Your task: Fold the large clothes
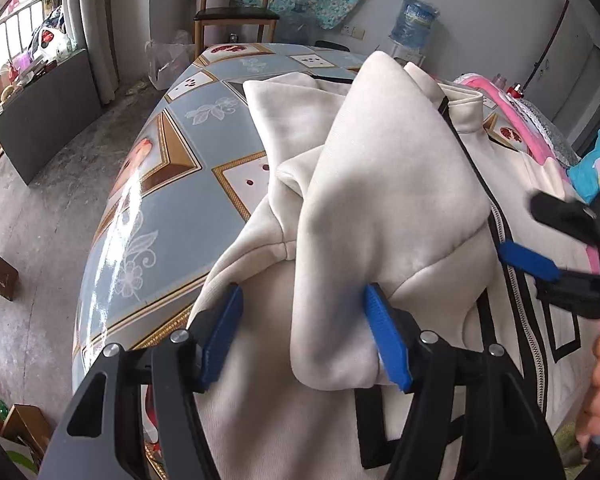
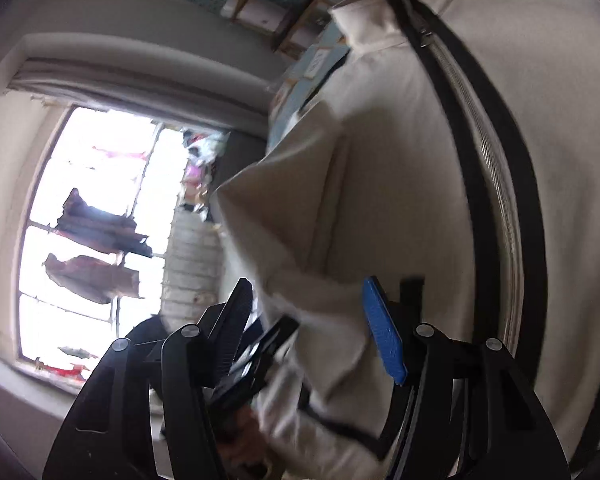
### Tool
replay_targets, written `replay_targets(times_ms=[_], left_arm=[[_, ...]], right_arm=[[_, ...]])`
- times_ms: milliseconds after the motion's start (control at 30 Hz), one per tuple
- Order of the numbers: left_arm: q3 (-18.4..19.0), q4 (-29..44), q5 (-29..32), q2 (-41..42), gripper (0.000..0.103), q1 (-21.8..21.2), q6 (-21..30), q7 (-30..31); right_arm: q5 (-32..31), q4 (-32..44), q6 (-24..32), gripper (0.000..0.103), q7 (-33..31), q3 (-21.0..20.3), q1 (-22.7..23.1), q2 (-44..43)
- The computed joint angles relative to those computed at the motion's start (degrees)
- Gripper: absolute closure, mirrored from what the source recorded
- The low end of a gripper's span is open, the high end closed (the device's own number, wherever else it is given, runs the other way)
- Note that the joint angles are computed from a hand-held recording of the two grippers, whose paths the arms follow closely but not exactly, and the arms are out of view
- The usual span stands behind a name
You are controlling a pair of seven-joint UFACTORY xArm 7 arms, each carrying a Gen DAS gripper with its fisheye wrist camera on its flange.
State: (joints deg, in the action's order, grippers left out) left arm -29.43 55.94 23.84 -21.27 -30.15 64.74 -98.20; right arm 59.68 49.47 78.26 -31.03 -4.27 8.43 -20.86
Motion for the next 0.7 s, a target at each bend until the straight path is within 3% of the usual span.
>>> replay_targets(times_ms=[167,533,700], left_arm=[[0.8,-0.9,0.7,0.8,0.041,0.4,-1.2,0.3],[1.6,-0.3,0.4,1.7,0.040,0.5,-1.0,-0.7],[1.9,-0.8,-0.3,1.1,0.040,0.7,-1.8,-1.8]], right_arm=[[0.2,0.2,-2.1,0.046,0.2,1.3,0.7,2.4],[3.3,-1.9,5.6,0.039,-0.5,0.3,-0.5,3.6],[3.2,-3.5,4.5,0.039,-2.3,1.6,-0.4,1.7]])
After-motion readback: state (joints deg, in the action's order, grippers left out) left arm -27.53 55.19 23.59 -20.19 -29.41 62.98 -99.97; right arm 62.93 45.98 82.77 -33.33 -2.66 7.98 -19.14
